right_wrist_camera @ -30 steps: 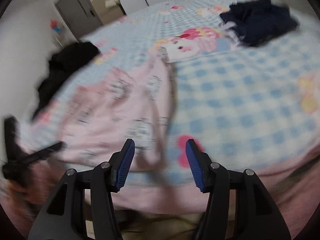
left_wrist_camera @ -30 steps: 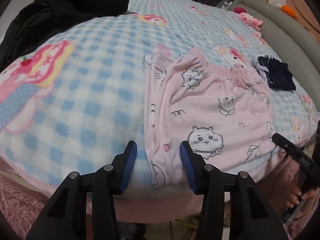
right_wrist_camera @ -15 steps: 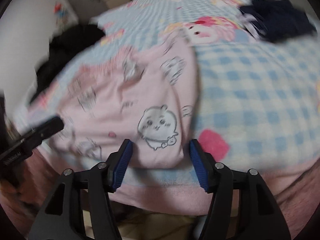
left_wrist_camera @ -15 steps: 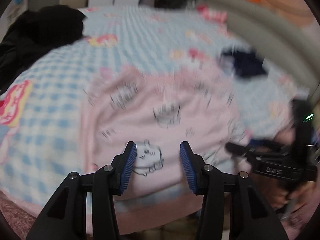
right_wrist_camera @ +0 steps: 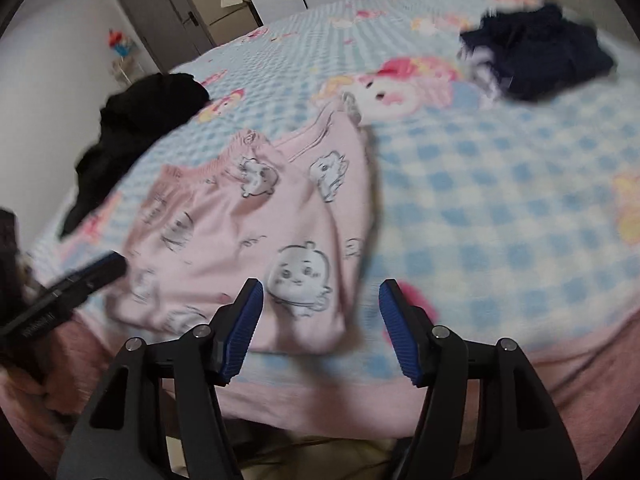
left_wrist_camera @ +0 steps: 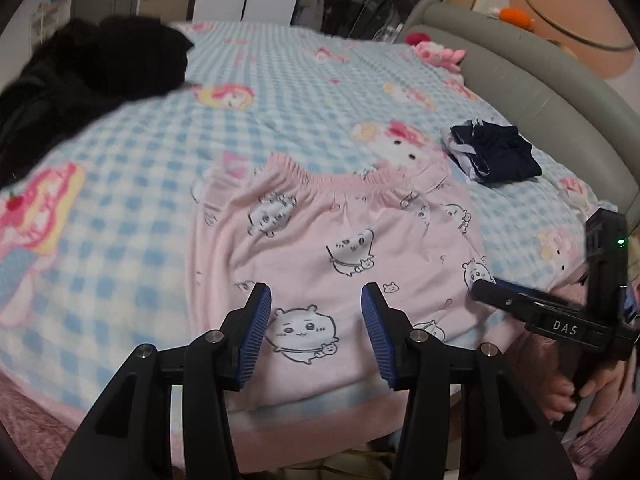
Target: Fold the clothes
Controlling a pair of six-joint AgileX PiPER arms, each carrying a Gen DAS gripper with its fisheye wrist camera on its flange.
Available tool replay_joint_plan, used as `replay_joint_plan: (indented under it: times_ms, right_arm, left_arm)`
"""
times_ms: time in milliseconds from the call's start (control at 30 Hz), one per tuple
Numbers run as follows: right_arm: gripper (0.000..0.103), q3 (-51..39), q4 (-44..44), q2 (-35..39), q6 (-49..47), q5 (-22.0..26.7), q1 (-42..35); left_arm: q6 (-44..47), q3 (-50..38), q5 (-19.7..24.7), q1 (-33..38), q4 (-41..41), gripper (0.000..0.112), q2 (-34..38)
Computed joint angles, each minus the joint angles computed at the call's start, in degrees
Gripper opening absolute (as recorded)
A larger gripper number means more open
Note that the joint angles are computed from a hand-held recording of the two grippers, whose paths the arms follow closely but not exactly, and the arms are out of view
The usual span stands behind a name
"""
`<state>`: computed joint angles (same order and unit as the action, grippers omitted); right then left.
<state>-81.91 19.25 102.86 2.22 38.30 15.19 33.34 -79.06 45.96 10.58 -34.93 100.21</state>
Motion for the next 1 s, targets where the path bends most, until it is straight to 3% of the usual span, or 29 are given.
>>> replay_joint_plan:
  times_ms: [200, 233, 267, 367, 567, 633, 767, 933, 1000]
  right_arm:
    - [0.066, -5.1, 4.6, 5.5, 1.1, 3.3, -1.3]
    - [0.059, -4.8, 3.3, 5.2, 1.9, 2.6, -0.7]
    - [0.043, -4.5, 2.0, 4.9, 2.7, 1.8, -0.2]
    - [0.022, -3.6, -1.9, 3.2, 5.1, -0.3, 1.5]
    - [0.01, -8.5, -5.1, 2.5, 6.3, 1.4, 3.1]
    - [0.009, -10.1, -0.2, 2.4, 2.4, 1.0, 2.9]
    - [0.009, -17.3, -0.2, 6.8, 1.2, 3.6, 5.3]
    - [0.012, -13.2, 0.6, 5.8, 3.2, -0.1, 4.8]
    - [0.03, -10.8, 1.0, 4.3, 4.1, -1.4, 3.5]
  left_arm:
    - [-4.4, -2.7, 2.9, -0.5, 2.7, 0.049, 3.2]
    - [-4.2, -2.8, 3.2, -0.3, 2.2, 0.05, 3.4]
    - [-4.0, -2.9, 3.4, -0.1, 1.9, 0.05, 3.6]
    - [-3.3, -3.8, 4.2, 0.5, 0.3, 0.05, 4.3]
    - [0.5, -5.5, 7.9, 4.6, -9.2, 0.05, 5.8]
    - [2.6, -5.7, 10.0, 6.6, -14.2, 0.05, 6.4]
    - [3.1, -7.5, 13.5, 8.6, -18.5, 0.05, 8.6]
    - [2.8, -8.7, 14.6, 8.2, -18.2, 0.05, 9.5]
    - [2.7, -9.6, 14.9, 7.4, -17.4, 0.05, 10.1]
